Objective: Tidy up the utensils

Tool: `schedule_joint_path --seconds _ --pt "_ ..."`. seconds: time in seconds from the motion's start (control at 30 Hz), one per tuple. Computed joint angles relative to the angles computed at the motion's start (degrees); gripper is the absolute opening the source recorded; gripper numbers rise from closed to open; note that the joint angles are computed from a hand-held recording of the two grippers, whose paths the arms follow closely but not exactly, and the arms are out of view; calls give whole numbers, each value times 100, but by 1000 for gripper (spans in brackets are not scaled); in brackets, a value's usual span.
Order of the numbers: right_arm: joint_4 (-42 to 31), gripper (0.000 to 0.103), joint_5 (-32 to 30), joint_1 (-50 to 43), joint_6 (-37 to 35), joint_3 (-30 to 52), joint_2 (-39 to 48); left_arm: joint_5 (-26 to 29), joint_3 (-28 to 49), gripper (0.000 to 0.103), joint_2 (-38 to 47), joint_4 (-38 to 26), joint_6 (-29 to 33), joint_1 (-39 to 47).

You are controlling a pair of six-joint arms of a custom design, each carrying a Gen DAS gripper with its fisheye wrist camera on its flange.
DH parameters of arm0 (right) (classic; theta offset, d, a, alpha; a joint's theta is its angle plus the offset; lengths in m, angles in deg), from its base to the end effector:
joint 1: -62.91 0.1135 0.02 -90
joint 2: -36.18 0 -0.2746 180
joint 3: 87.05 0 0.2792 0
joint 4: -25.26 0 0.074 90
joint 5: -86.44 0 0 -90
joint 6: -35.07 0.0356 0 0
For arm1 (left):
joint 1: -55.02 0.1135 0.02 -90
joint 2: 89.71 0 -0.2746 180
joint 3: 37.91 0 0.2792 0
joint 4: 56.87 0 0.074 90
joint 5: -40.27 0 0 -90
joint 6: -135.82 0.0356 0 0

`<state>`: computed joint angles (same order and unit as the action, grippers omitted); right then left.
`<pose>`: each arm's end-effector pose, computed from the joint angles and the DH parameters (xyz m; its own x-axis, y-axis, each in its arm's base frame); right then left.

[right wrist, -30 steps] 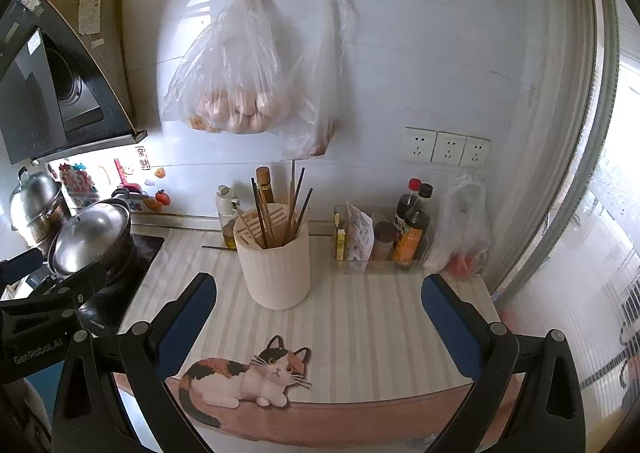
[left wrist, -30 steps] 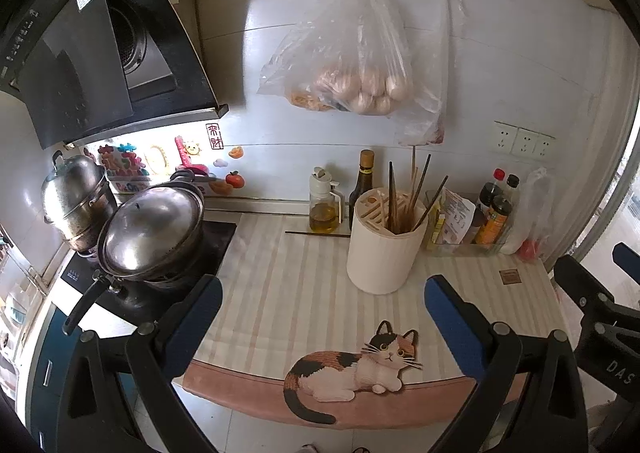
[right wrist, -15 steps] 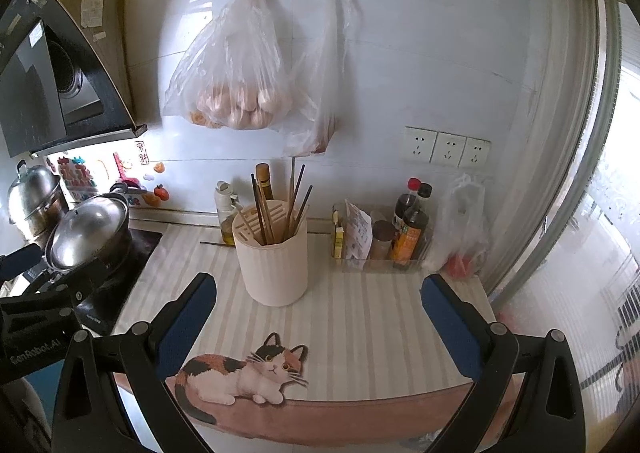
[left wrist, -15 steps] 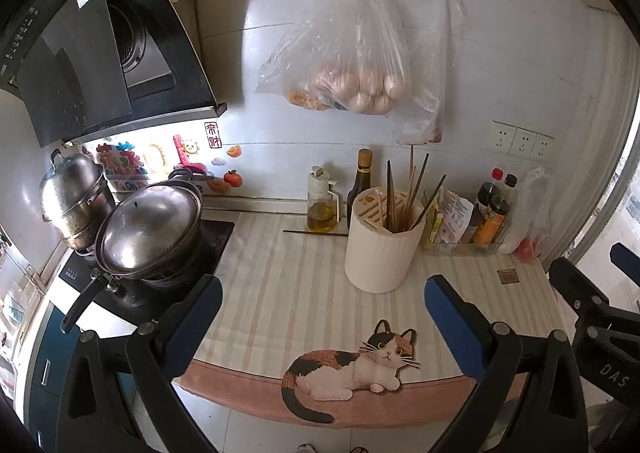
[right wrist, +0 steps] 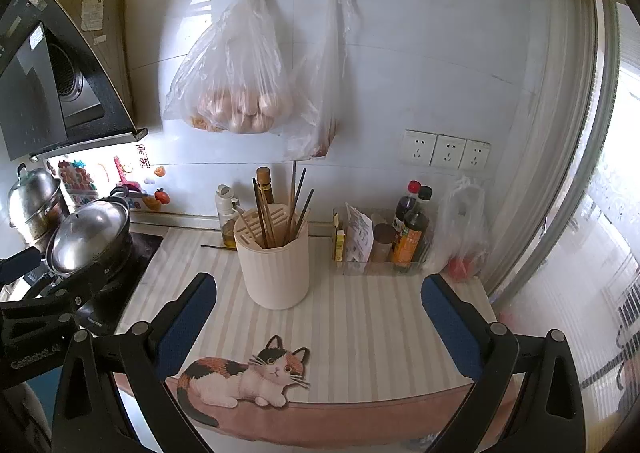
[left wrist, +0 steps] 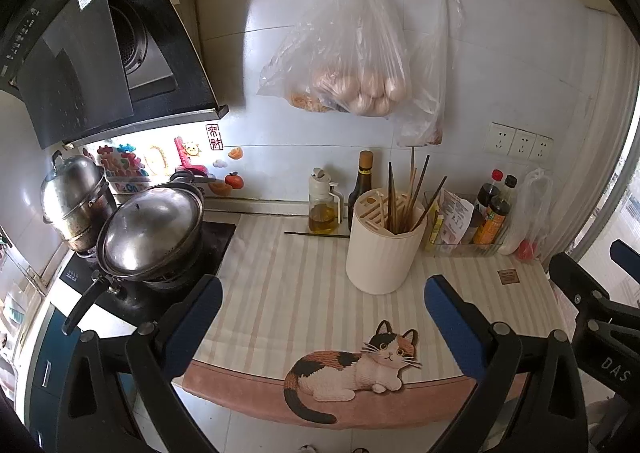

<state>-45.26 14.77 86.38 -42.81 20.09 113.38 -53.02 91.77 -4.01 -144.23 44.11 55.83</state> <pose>0.2640 0.1024 0.4505 -0.6168 -0.0505 -0.7855 -0.0301 0.9987 -0.0406 0.2799 0.0060 0.5060 -0.6848 -0.0395 -0.7277 -0.0763 0.9969 0.0177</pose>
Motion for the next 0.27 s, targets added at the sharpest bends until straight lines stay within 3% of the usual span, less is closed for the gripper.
schedule_joint_path --seconds 0.27 --pt "15 103 -12 -19 -38 -15 -5 152 126 103 48 -44 50 86"
